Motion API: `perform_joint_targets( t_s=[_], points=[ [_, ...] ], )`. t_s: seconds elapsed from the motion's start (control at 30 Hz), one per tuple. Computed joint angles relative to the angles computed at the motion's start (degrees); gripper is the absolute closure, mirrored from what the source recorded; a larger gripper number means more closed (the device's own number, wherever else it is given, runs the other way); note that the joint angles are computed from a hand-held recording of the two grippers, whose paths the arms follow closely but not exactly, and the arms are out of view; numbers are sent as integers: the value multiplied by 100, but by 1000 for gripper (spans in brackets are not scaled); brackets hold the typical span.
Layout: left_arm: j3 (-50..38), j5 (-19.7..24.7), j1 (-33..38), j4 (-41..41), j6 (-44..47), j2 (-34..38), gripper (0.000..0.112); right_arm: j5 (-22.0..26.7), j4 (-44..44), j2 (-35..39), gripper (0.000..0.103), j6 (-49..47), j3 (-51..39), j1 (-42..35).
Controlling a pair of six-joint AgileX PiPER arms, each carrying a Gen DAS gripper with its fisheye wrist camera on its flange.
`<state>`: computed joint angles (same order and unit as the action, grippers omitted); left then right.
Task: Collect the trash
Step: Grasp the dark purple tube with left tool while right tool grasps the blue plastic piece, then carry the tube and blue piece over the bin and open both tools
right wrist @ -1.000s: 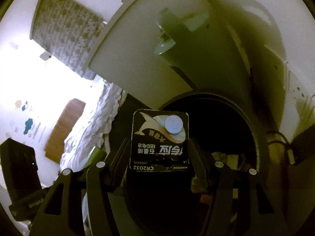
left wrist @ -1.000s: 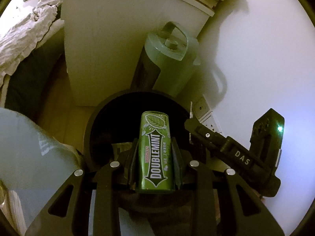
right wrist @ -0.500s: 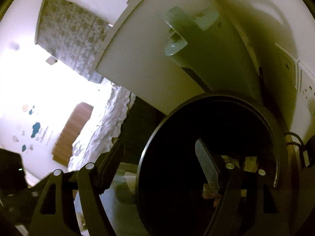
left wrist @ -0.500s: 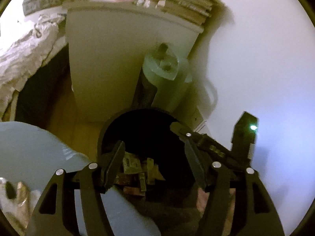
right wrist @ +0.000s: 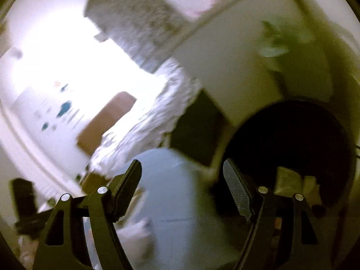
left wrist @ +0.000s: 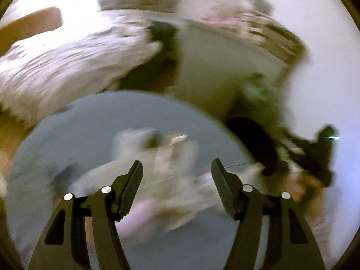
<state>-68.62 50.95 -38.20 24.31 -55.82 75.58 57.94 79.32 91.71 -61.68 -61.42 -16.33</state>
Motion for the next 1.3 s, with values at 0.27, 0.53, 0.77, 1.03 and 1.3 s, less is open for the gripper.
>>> perform_joint_targets(
  t_s=[0.27, 0.53, 0.77, 1.03, 1.3],
  points=[
    [2000, -28, 2220, -930, 1251, -1510, 49, -778, -2535, -945, 28, 2036, -933, 3180],
    [2527, -645, 3598, -2020, 2846, -1724, 50, -471, -6035, 1428, 34, 5322, -3866, 6268],
    [2653, -767, 3885, -2249, 3282, -1710, 51, 534, -7293, 3068, 46, 6297, -5987, 7023],
    [2421, -990, 3564, -1870, 3054, -1184, 51, -3, -6543, 3057, 85, 6044, -5649, 6726],
    [2196, -884, 2967, -10, 1538, -612, 96, -722, -4909, 2029, 92, 5080, -4191, 5805]
  ],
)
